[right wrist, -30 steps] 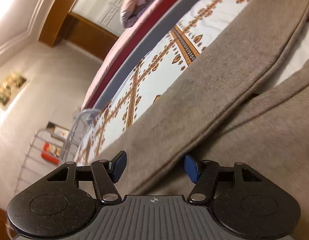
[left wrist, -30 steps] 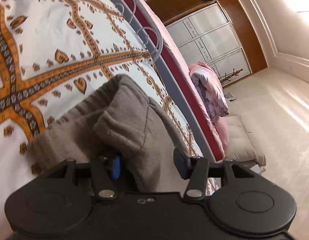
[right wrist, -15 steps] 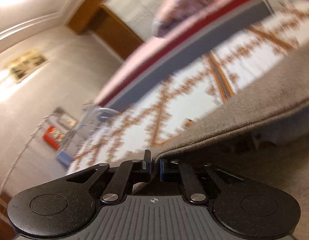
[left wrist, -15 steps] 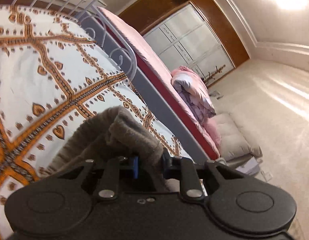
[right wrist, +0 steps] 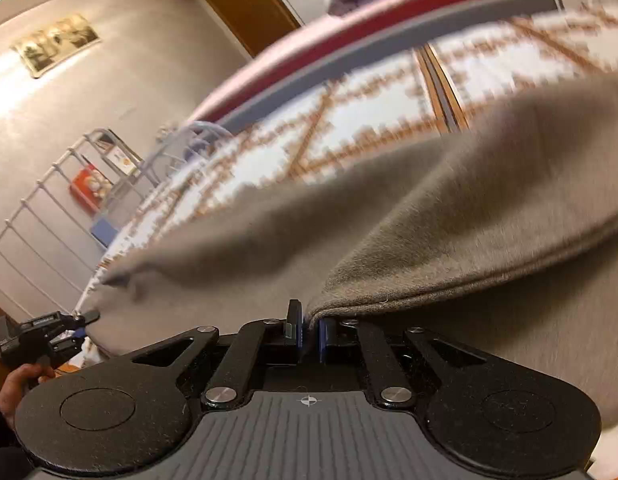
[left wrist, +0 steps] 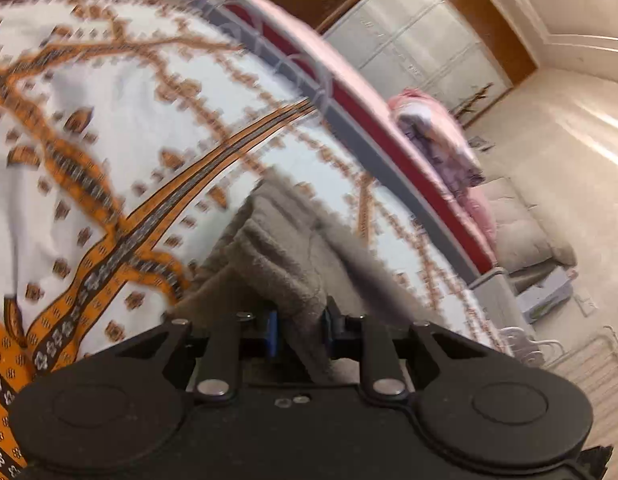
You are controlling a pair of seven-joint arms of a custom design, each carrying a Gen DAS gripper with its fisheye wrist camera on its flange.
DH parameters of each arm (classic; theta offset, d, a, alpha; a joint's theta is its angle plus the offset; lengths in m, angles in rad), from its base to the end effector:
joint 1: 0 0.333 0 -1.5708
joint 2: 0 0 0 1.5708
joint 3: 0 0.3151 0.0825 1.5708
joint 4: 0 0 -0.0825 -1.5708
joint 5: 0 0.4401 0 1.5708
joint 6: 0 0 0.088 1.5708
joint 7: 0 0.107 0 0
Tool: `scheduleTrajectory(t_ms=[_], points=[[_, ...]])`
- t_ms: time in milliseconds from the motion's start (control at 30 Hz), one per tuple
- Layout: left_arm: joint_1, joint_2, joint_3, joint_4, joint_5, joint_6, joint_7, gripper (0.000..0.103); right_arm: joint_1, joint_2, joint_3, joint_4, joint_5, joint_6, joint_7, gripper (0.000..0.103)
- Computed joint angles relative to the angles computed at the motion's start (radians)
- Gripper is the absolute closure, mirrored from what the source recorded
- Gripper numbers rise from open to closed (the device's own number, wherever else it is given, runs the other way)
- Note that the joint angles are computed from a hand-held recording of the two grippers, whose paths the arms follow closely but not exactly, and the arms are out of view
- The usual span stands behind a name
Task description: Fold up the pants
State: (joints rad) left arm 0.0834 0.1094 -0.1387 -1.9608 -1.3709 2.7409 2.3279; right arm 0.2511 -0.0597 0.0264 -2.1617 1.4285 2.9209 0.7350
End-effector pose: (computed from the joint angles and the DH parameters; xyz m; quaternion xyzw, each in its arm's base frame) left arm 0.6637 0.0040 0.4422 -0.7070 0.5014 -0.4966 0.0471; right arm 0.5900 0.1040 0.4457 -0.5554 0.6725 -0.0765 0.4832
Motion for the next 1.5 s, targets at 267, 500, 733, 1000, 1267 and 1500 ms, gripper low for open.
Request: scheduleTrajectory(t_ms=[267, 500, 733, 1000, 1267, 1500], points=[[-0.005, 0.012, 0.000, -0.027, 0.193, 0.006, -0.114, 0.092, 0.016, -0.018, 0.016, -0.023, -0.135, 0.008, 0.119, 0.095], [-0.029, -0.013, -0.008, -0.048, 0.298, 0.083, -0.152, 0.092, 0.042, -0.020, 0.018, -0.032, -0.133, 0.044, 0.117, 0.095], [-0.040, -0.054, -0.008, -0.089, 0.520, 0.122, -0.351, 0.077, 0.028, -0.011, 0.015, -0.039, -0.342, -0.015, 0.333, 0.088], [-0.108, -0.168, 0.028, -0.159, 0.798, 0.183, -0.594, 0.060, 0.032, -0.158, -0.026, -0.122, -0.422, 0.003, 0.338, 0.083], [-0.164, -0.076, 0.005, -0.061, 0.906, 0.010, -0.575, 0.053, -0.012, -0.143, -0.080, -0.115, -0.515, 0.055, 0.551, 0.041], [-0.128, 0.012, -0.012, 0.000, 1.199, 0.006, -0.828, 0.052, -0.091, -0.016, -0.080, -0.010, -0.579, -0.048, 0.755, 0.046]])
